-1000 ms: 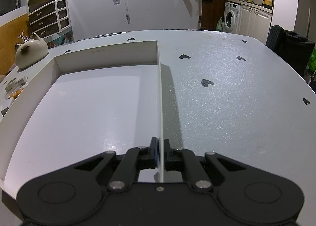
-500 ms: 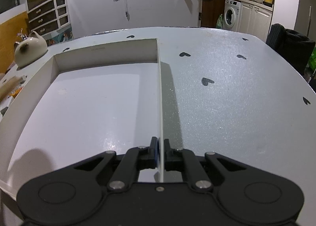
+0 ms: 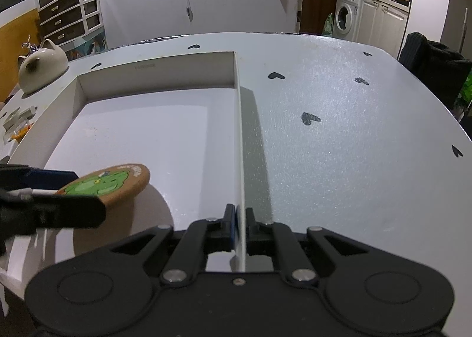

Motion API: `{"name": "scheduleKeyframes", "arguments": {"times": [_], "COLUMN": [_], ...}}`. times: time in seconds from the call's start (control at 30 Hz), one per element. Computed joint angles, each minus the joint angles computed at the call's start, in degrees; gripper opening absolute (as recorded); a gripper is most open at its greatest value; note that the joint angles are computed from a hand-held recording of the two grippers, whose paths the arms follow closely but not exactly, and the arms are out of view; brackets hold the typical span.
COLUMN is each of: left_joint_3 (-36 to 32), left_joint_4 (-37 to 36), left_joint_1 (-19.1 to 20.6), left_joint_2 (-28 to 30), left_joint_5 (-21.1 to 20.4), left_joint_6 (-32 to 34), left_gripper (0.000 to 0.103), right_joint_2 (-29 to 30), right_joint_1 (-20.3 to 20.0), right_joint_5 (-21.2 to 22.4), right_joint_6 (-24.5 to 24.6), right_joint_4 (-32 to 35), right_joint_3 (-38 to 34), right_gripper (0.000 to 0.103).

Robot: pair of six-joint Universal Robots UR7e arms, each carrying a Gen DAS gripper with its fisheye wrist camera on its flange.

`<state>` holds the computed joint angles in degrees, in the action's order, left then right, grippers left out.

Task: Organize rigid objects
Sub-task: 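Carry the coaster into the white tray and open the left tool, then move the left tool back to the table and grasp the white charger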

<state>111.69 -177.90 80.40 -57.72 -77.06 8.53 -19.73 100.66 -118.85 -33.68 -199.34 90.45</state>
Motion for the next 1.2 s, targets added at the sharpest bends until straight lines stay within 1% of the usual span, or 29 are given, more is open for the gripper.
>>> {"name": "scheduleKeyframes", "arguments": {"times": [0.03, 0.13, 0.43, 0.63, 0.73, 0.93, 1.0, 1.2], "left_joint_3": [-0.12, 0.51, 2.9, 6.58, 8.09, 10.33, 10.47, 10.1], "left_joint_4": [0.38, -0.2, -4.39, -12.49, -14.78, -22.09, -23.34, -24.71], "left_joint_1": [0.35, 0.03, -0.61, -1.49, -1.69, -0.93, -0.42, 2.28], "left_joint_2": [-0.11, -0.68, -2.21, -3.85, -4.98, -6.35, -7.02, -9.6], "left_joint_5": [-0.85, 0.8, 1.82, 2.77, 3.34, 6.45, 7.37, 7.59], "left_joint_6": [-0.01, 0.43, 3.14, 9.12, 11.82, 19.0, 20.68, 24.44], "left_gripper": [0.103, 0.103, 0.103, 0.103, 0.103, 0.103, 0.103, 0.103], "right_joint_2": [0.01, 0.18, 0.85, 0.92, 0.96, 0.82, 0.86, 0.76], "right_joint_1": [0.09, 0.42, 0.9, 0.9, 0.96, 0.79, 0.8, 0.75], "right_joint_5": [-0.27, -1.16, -2.48, -2.49, -2.52, -2.06, -2.11, -1.98], "right_joint_6": [0.31, 0.45, -0.3, -0.44, -0.58, -0.9, -1.03, -1.24], "right_joint_4": [0.38, 1.1, 0.31, 0.01, -0.1, -0.34, -0.37, -0.65], "right_joint_3": [-0.18, -0.63, -1.06, -1.01, -0.97, -0.78, -0.82, -0.6], "right_gripper": [0.007, 0.007, 0.009, 0.009, 0.009, 0.009, 0.009, 0.009]}}
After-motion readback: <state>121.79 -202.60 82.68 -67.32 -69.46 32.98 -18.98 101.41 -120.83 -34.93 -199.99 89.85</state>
